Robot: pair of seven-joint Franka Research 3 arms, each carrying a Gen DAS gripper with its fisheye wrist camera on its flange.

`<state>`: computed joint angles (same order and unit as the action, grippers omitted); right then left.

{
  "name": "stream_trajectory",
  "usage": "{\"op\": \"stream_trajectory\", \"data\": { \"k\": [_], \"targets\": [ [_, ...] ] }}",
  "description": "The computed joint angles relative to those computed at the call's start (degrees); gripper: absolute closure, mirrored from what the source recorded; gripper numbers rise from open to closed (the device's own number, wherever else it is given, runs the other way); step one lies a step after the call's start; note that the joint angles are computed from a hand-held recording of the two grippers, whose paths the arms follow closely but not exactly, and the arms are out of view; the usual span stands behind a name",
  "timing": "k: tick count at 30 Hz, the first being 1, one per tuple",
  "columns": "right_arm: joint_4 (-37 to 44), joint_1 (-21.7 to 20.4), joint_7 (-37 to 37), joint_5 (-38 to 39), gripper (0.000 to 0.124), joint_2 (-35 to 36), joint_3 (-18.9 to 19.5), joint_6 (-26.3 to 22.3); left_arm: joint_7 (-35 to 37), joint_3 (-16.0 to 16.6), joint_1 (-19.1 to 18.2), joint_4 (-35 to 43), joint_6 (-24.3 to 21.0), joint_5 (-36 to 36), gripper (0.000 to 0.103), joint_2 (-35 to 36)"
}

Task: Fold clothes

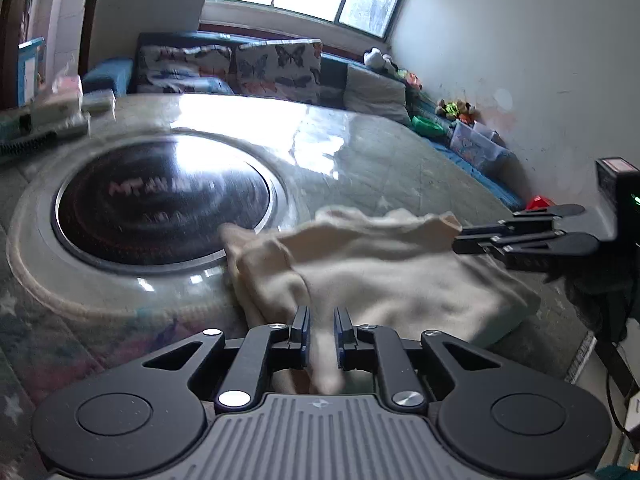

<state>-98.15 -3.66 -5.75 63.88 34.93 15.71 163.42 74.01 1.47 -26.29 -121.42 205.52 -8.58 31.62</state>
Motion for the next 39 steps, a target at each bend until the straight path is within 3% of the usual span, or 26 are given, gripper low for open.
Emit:
{"op": "stream_trajectory", "data": {
  "k": [5,9,15,19,23,33,39],
  "targets": [
    [-4.03,-1.04,-7.68,4.8,0.106,-4.48,2.02,-4.02,1.38,2.39,-2.16,2.16,-1.57,-2.42,0.089,1.54],
    [-6.79,1.19,-12.18,5.83,0.106,-7.27,0.9,-7.99,1.64,3.36,-2.79,2.51,-1.41,-2.82,0.088,2.59],
    [-8.95,6.18,-12.37,3.03,0.105,-8.87,-2.4,-13.38,2.04,4.27,-3.68,0.24,0.03,-4.96,0.085,1.11],
    [-8.73,8.79,-9.65,0.23,0.105,-7.73,-3.55,-14.57,2.35,4.07,-3.59,-2.29,1.39,-8.24,0.083,-0.51],
    [-9.22,8.81,-9.79,0.94,0.105,-7.85,-3.17,-13.7,3.75,4.18,-4.15,-4.49,2.23,-11.89,0.077,-2.02],
    [-12.24,9.98,-17.36,2.69,0.104,-11.0,-3.54,-17.01,2.79,1.86,-2.22,-4.68,1.59,-13.54,0.077,-2.36],
    [-10.8,11.32,-15.21,0.87,0.101,-8.57,-3.83,-16.8,1.99,1.99,-2.35,-5.11,1.11,-13.81,0.077,-2.49]
  ]
}}
